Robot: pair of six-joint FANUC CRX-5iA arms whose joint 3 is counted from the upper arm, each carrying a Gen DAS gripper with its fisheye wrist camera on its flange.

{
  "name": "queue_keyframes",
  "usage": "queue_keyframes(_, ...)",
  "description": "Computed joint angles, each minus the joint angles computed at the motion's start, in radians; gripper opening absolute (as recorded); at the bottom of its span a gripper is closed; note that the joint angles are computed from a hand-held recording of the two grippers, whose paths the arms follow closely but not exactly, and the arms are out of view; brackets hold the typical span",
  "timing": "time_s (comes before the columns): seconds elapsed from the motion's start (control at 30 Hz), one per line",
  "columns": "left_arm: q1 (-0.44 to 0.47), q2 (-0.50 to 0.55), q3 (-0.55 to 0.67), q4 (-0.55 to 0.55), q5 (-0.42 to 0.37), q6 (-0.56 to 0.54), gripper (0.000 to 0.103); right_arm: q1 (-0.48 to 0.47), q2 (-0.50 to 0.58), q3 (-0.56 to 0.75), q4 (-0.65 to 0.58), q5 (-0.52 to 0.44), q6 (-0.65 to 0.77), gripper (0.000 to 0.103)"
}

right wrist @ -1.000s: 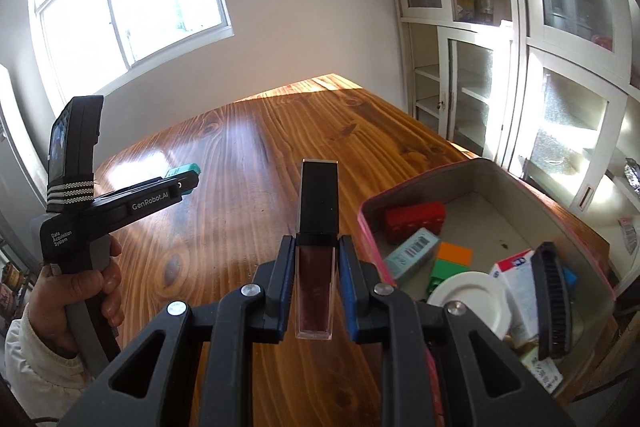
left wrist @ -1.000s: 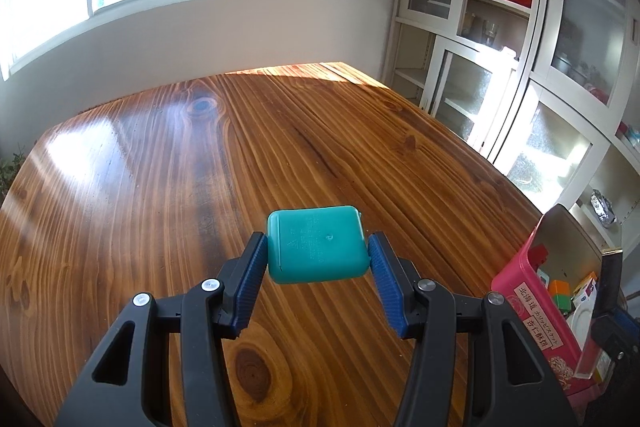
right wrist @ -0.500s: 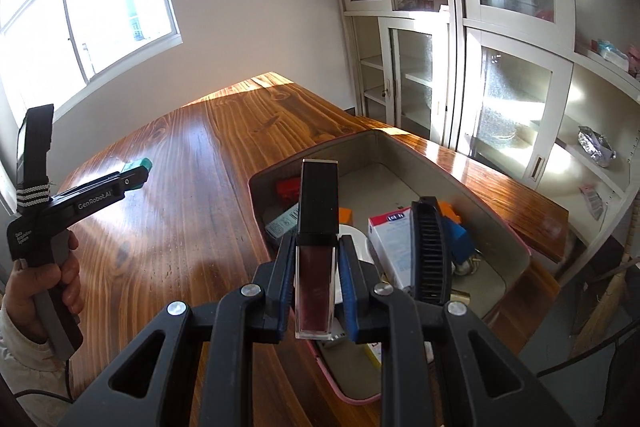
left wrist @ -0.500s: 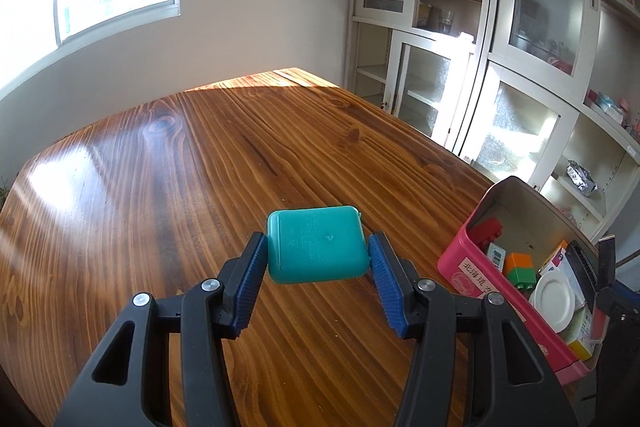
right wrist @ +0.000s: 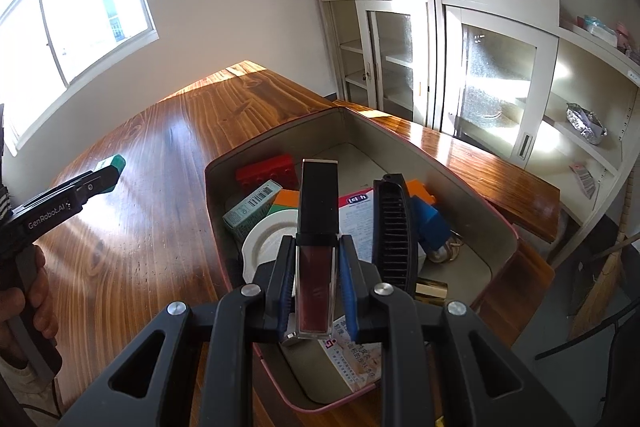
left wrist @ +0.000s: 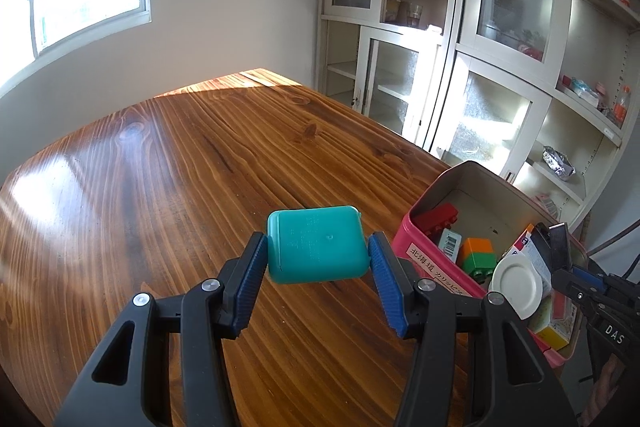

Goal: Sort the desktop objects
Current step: 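Carry the teal soap box and lipgloss tube over the pink tin, then lower soap box and lipgloss into the tin and open both tools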

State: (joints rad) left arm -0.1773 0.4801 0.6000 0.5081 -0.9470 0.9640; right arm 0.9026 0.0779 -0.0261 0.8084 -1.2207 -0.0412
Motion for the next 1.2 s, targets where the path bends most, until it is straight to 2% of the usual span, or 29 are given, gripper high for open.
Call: queue_keyframes(1.2, -0.036, -0.041, -0.072, 0.055, -0.03, -0.083, 0.056, -0.017, -0.03, -0.034, -0.034, 0.038, -0.008, 0.024)
